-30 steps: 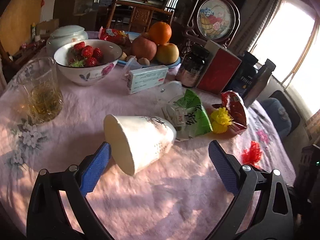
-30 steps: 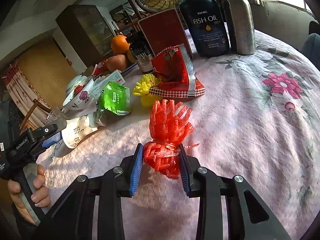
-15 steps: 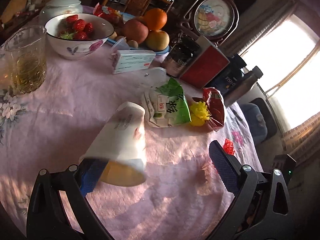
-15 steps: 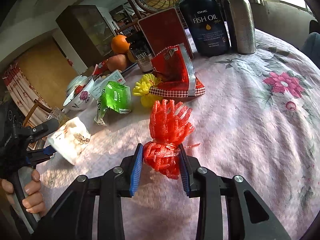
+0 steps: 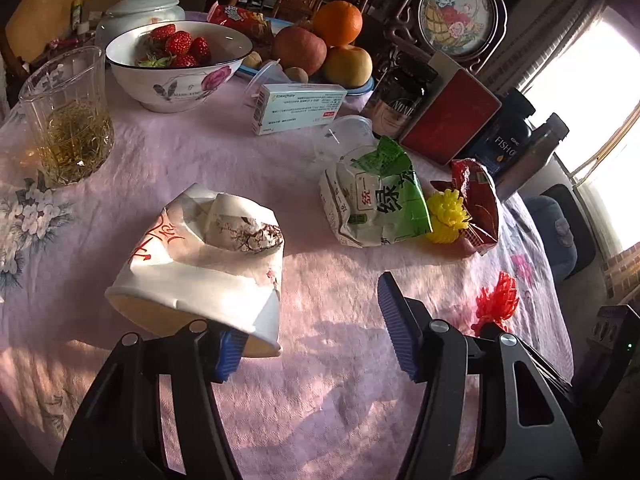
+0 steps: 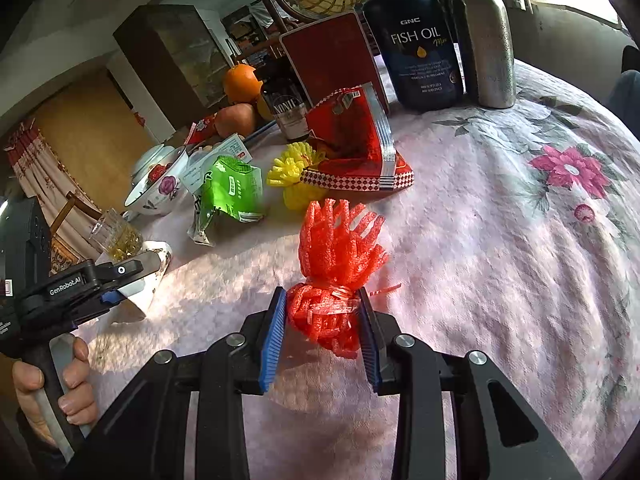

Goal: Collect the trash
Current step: 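Grasp the white paper cup with the left tool while the right tool holds the mesh ball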

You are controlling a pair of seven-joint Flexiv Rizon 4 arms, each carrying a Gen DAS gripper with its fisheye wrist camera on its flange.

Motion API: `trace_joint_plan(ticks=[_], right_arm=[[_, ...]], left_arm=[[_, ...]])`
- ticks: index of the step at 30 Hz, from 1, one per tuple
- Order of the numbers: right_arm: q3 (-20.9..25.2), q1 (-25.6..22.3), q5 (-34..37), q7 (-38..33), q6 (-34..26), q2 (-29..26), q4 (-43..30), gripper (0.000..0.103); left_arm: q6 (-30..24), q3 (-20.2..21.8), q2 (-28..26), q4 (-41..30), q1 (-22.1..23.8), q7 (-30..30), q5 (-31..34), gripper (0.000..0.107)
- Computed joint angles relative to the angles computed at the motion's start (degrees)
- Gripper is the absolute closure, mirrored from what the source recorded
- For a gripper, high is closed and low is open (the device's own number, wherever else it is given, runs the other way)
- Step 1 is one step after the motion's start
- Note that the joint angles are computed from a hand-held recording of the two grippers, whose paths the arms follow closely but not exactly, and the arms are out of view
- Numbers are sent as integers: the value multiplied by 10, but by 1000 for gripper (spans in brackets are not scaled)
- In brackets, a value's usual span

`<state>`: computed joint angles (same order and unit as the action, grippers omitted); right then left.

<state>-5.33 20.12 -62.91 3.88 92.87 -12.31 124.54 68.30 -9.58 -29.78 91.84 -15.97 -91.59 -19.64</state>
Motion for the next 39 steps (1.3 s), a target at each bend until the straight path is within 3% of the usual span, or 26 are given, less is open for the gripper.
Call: trace_joint_plan(ticks=[7,13,29,39], right_arm=[[3,-1,2,-8,-1,0,-1,68],[6,1,4,-16,-8,-1,-4,68],[20,-6,4,-32,-23,0,-8,68],[22,-9,-3,-30,-22,0,-8,68]], left_arm=[[5,35,-10,-12,-18,-64,30,46],[-15,99,-19,-51,-60,-142,130,48],[-67,95,-25,-83,-56,-170,193,95],[-85,113,-21,-97,-71,-204,246,98]])
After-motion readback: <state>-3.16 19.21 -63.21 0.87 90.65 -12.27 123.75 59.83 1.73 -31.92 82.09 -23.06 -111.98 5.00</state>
